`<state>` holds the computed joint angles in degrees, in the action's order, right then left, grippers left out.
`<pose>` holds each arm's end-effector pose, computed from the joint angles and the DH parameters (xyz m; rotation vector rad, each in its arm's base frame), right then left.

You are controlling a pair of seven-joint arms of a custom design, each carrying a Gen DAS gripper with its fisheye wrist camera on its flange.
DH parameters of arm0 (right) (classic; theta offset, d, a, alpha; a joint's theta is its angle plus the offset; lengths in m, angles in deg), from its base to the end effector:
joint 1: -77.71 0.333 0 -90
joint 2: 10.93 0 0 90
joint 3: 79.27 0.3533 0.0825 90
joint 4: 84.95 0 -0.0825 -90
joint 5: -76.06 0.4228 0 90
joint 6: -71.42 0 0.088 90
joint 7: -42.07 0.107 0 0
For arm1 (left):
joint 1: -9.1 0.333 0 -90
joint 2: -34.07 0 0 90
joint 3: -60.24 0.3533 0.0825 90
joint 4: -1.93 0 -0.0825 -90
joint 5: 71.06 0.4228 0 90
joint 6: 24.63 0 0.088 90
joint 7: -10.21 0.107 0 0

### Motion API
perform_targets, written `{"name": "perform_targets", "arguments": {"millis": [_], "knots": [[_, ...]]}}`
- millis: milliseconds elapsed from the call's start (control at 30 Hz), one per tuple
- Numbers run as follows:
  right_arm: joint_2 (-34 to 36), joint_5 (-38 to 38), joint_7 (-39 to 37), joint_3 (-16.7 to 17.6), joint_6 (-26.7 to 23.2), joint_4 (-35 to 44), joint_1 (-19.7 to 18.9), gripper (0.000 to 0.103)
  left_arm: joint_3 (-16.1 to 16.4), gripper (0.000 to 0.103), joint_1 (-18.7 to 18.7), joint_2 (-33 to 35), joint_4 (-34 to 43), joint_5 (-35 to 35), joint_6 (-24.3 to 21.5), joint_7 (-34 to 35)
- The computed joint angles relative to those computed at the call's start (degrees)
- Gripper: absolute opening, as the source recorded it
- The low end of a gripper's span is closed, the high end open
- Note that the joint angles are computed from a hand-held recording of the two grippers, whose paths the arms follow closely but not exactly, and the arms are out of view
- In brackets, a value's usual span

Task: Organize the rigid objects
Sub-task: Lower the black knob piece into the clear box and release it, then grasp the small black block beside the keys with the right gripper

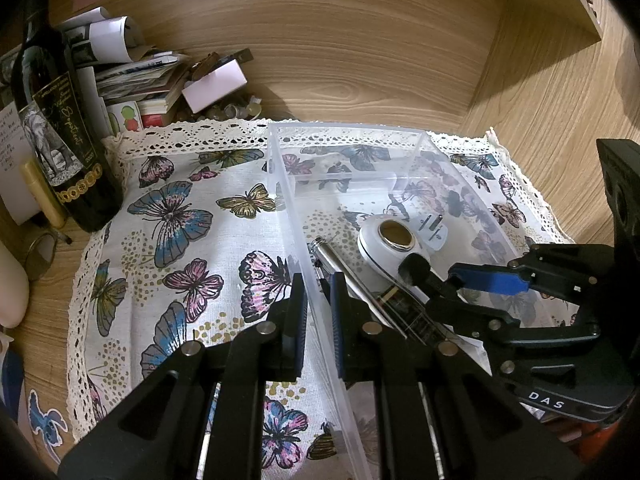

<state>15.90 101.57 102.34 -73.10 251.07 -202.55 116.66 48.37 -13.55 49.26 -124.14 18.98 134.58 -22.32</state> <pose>0.5046 0.4465 0.2733 -2.3757 0.9157 -0.2827 0.4566 -0.3665 0.2774 -1.9443 1.7242 -0.8096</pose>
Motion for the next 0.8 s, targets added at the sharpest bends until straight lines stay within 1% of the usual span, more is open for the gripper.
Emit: {"name": "perform_targets", "arguments": {"millis": [133, 200, 300, 433, 533, 600, 700, 767, 800], "knots": [[-0.3, 0.0, 0.1, -0.3, 0.2, -0.2, 0.2, 0.029, 0.0, 0.011, 0.0, 0.0, 0.0, 0.2, 0.1, -0.2], [-0.6, 0.4, -0.3, 0.5, 0.9, -0.6, -0.6, 0.031, 0.0, 0.011, 0.0, 0.0, 0.0, 0.1, 0.0, -0.1], [-1.5, 1.7, -1.3, 2.5, 3.2, -1.5, -2.5, 0.034, 0.0, 0.011, 0.0, 0.0, 0.0, 0.1, 0.1, -0.2], [-3.1, 4.1, -1.9, 4.7, 7.7, -2.7, -4.8, 0.035, 0.0, 0.011, 0.0, 0.0, 0.0, 0.1, 0.0, -0.2], [-3.8, 5.9, -1.8, 5.1, 10.5, -3.0, -6.1, 0.036, 0.0, 0.011, 0.0, 0.0, 0.0, 0.1, 0.1, -0.1], [-4.0, 7.2, -1.5, 3.8, 11.7, -2.7, -5.6, 0.036, 0.0, 0.011, 0.0, 0.0, 0.0, 0.2, 0.1, -0.2], [-3.5, 9.7, -1.4, -0.2, 11.8, -1.2, -3.1, 0.036, 0.0, 0.011, 0.0, 0.0, 0.0, 0.1, 0.0, -0.1], [-2.7, 11.6, -1.2, -4.3, 10.9, 0.3, -0.1, 0.036, 0.0, 0.011, 0.0, 0.0, 0.0, 0.0, 0.0, -0.1], [-1.9, 12.4, -0.9, -7.0, 9.8, 1.5, 1.8, 0.036, 0.0, 0.011, 0.0, 0.0, 0.0, 0.1, 0.0, -0.2]]}}
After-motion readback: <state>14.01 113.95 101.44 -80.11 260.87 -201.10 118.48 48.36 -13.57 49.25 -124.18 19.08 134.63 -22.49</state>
